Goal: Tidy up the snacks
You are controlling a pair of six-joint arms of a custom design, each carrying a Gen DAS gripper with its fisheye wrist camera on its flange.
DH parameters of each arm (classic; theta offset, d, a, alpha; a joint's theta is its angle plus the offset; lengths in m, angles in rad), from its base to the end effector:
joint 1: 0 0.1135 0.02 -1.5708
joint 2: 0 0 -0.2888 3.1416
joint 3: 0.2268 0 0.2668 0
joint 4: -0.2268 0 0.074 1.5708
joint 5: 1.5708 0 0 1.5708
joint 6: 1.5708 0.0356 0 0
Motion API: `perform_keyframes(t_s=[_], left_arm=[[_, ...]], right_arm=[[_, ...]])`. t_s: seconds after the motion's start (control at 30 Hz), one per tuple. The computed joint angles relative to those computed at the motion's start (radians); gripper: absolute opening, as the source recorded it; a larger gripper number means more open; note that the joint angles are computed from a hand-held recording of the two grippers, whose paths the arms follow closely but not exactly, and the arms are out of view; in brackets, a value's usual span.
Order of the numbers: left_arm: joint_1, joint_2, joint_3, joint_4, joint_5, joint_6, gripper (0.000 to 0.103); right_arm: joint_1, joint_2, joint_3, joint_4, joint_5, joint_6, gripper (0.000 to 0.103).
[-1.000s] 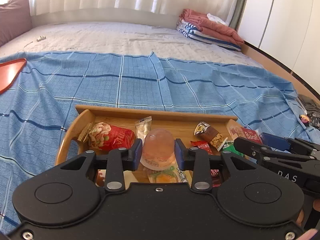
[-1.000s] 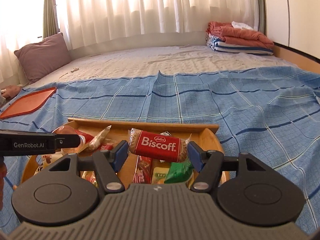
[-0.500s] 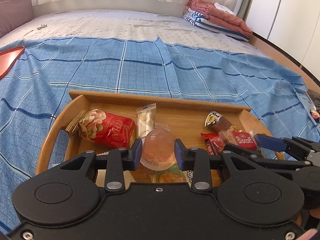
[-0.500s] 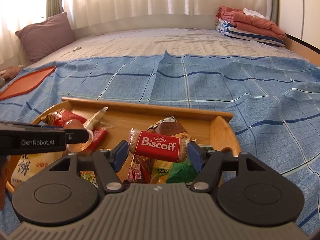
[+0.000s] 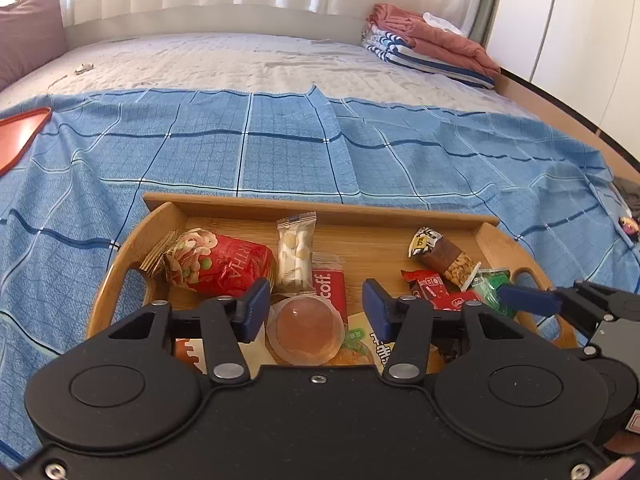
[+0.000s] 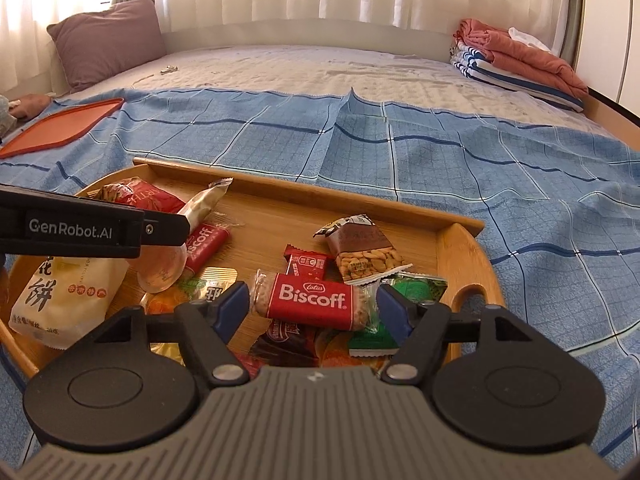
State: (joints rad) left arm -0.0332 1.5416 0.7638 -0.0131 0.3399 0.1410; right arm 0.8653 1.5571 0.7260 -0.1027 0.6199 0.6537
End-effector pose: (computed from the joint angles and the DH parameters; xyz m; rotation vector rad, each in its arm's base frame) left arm 0.3140 -0.0223 0.1860 0.3656 2.3020 -0.3469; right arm 0.2082 0.2126 0.1679 -0.0013 2.2841 -0.0119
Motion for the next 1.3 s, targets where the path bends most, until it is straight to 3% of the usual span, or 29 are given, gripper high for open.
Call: perform_keyframes(t_s=[0.27, 0.47, 0.53, 0.9, 1.3], left_arm=[[0.009, -0.099, -0.036, -0.038, 0.011, 0.035, 0.073], [0.037, -0.206, -0.057, -0.094, 0.019, 0.055, 0.083], [0.052, -0.243, -0.060, -0.125, 0.029, 0.064, 0.084], [0.139, -0.426, -0.068, -0.279, 0.072, 0.123, 0.094], [0.272, -0.587, -0.064, -0.511, 0.159, 0.245, 0.099]], right_arm=[[0.044, -0.064, 0.002, -0.076, 0.075, 0.057, 0.092], [0.091, -0.124, 0.018, -0.182, 0.142, 0.121, 0.099], [0.112, -0.146, 0.026, -0.222, 0.169, 0.151, 0.103], [0.223, -0.211, 0.101, -0.455, 0.253, 0.285, 0.103], [0.367, -0.228, 0.115, -0.601, 0.367, 0.439, 0.103]])
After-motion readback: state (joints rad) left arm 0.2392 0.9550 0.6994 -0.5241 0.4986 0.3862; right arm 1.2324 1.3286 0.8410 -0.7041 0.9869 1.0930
